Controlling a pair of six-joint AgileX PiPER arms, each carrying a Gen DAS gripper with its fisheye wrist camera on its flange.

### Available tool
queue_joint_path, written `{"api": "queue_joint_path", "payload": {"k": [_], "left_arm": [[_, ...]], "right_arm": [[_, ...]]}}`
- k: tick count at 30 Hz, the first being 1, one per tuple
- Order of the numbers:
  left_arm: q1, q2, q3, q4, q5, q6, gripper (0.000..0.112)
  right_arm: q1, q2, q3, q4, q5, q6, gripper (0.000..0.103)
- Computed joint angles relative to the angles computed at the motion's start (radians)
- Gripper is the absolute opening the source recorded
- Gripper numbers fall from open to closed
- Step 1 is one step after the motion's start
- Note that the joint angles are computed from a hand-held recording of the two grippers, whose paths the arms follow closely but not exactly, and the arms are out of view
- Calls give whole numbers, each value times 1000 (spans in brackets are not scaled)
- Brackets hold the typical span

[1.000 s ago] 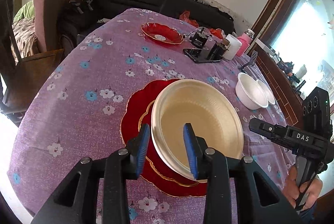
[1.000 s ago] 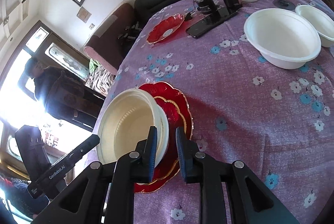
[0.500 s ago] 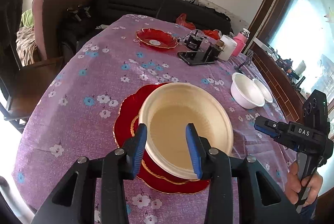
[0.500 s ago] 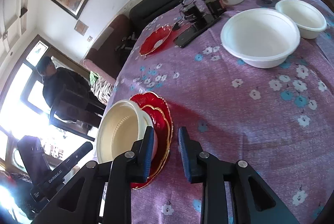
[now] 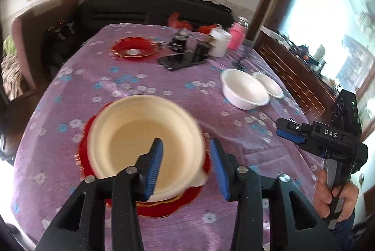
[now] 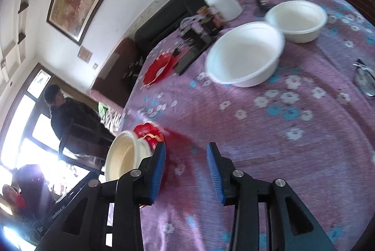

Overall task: Organize plates and bowls
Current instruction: 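Move the left gripper to the large white bowl and grasp its rim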

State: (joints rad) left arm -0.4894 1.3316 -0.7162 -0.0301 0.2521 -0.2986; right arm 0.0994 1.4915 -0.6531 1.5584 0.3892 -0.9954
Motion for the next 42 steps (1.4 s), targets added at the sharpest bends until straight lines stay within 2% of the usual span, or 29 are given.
{"api": "queue_joint_path", "payload": {"k": [2,4,6,9,11,14,16,18,20,22,23,26,31,33,36,37,39,40,41,42], "left_arm": [[-59,52,-50,101,11,-110,48],[-97,102,-97,108,23,-126,48],[-134,155,-150,129,35,-151,51],[-177,238,-241,143,60,-183,62],[-191,306,-325,131,94,-174,64],[-194,400,-447,87,142,-137,64],[-189,453,-525,47,176,-112,64],[-181,509,-608,21,213,-108,64],[-174,555,-677,-1,240,-112,64],[-168,608,-761,6,287,-141,64],[-166,630,-795,8,301,-150,64],[-160,721,-936,75,377,-231,64],[-126,909,-1214,109,510,-277,64],[-95,987,-1324,45,551,-244,64],[-72,1128,-1548,2,654,-228,63],[-71,1167,-1615,0,687,-230,61],[-68,1258,-1774,-10,760,-226,44],[-67,1303,-1858,-10,808,-226,26],[-68,1330,-1903,-8,830,-226,12],[-69,1335,-1907,-15,828,-225,10]], "right_arm": [[-44,-17,23,3,11,-22,43],[-90,-32,41,-7,12,-34,49],[-136,-40,51,-9,9,-50,61],[-198,-45,48,-51,-14,-37,70],[-224,-39,40,-62,-36,-43,71],[-245,-30,27,-80,-80,-51,71],[-273,-11,11,-70,-58,-81,71],[-304,31,-27,-90,4,-78,71],[-294,52,-56,-112,-20,-58,71],[-273,86,-95,-149,-48,-20,64],[-274,104,-115,-164,-41,-1,56],[-265,170,-194,-259,-35,96,47],[-273,269,-307,-365,-28,212,47],[-284,308,-349,-388,-9,236,47],[-287,351,-393,-427,-3,279,47],[-288,369,-412,-428,6,280,47],[-285,397,-440,-437,12,294,42],[-283,415,-455,-450,14,308,39],[-283,430,-468,-453,22,313,28],[-283,439,-473,-444,31,304,16]]}}
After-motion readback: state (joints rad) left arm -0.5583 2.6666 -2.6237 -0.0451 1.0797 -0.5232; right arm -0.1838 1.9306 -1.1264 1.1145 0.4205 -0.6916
